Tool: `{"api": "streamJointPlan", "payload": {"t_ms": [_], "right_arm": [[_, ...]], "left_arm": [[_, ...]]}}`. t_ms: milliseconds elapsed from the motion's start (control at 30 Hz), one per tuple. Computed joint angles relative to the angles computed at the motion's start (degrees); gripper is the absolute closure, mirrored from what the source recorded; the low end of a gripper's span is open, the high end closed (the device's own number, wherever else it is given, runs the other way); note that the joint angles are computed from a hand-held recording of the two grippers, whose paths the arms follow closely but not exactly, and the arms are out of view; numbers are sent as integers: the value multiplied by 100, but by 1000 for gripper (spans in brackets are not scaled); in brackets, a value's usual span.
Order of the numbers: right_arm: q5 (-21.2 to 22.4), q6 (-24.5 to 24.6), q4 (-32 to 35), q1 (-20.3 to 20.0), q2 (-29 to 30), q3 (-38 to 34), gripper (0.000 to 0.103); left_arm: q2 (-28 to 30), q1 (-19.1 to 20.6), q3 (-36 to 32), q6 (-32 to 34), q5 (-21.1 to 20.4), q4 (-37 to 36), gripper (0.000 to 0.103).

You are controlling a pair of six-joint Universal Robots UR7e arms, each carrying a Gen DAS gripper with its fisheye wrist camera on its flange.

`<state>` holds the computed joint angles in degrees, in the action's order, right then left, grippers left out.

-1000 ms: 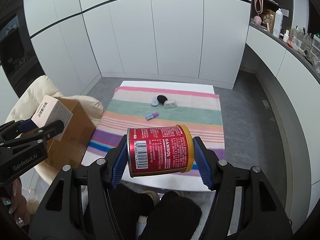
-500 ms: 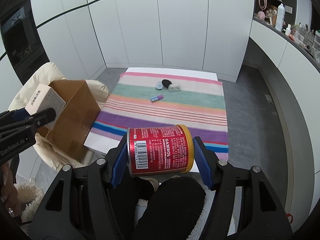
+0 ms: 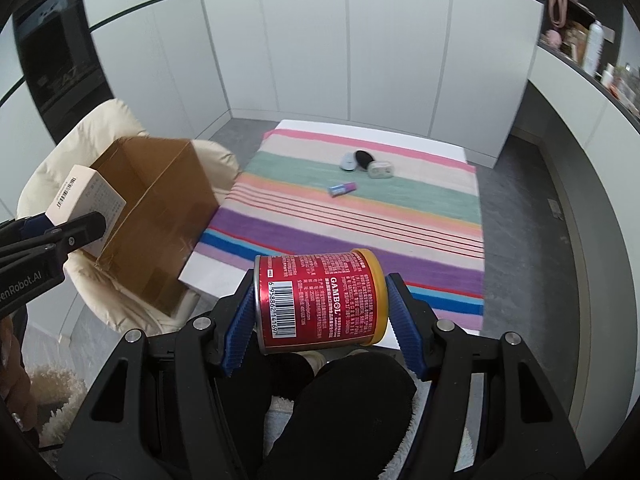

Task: Organize objects
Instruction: 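Carry the white box and red can with both grippers over the cardboard box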

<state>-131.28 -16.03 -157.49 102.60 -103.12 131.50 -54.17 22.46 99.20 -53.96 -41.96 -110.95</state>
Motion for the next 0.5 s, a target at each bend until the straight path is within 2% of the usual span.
{"api": "streamJointPlan", "payload": {"t_ms": [500], "right_arm": [[382, -326, -227, 605, 1309, -256, 39]], "left_arm": [[-1029, 264, 543, -1574, 323, 1308, 48]]}}
